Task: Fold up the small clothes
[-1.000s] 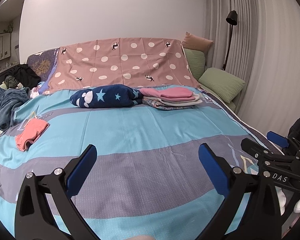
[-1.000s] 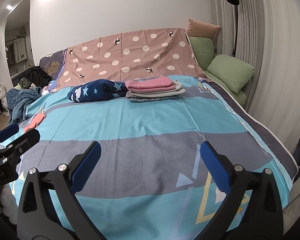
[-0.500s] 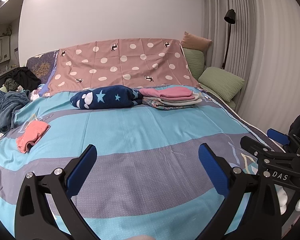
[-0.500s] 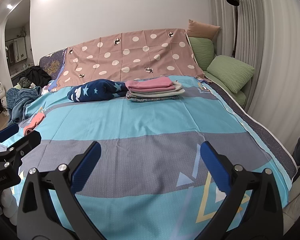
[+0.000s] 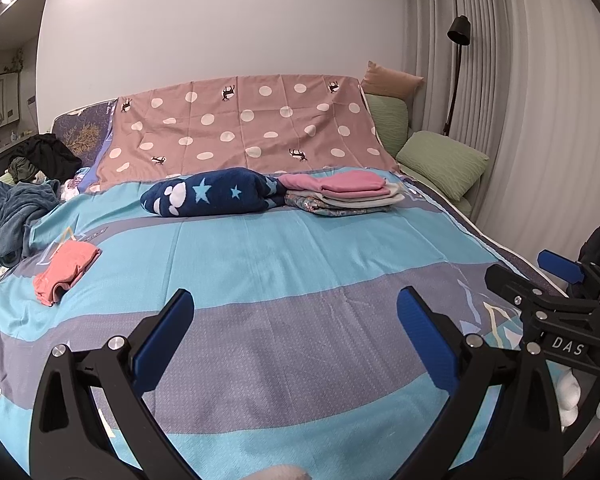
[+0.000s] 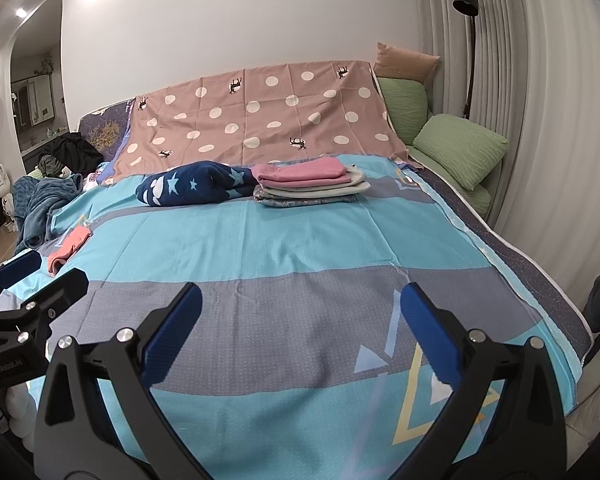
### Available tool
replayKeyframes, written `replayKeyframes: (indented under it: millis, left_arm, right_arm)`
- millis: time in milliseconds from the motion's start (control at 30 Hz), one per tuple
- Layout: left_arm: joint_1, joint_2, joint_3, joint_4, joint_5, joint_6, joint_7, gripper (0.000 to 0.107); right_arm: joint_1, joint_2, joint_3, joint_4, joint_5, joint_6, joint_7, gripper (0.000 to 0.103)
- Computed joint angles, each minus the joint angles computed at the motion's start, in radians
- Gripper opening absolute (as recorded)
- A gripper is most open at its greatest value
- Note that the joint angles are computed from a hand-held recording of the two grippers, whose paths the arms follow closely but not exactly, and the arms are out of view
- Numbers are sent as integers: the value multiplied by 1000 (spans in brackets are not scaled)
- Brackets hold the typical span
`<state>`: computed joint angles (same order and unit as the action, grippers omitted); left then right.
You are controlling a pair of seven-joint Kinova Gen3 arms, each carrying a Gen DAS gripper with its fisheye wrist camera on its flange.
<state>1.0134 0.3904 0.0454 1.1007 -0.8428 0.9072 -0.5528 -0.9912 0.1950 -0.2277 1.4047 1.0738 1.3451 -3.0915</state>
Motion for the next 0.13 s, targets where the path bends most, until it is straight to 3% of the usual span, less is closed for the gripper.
replayKeyframes:
  millis: [133]
  left_arm:
    - [-2, 2, 0, -4, 4, 2, -8, 102]
  right_arm:
    - [-2, 1, 0, -1, 0, 5, -2, 101]
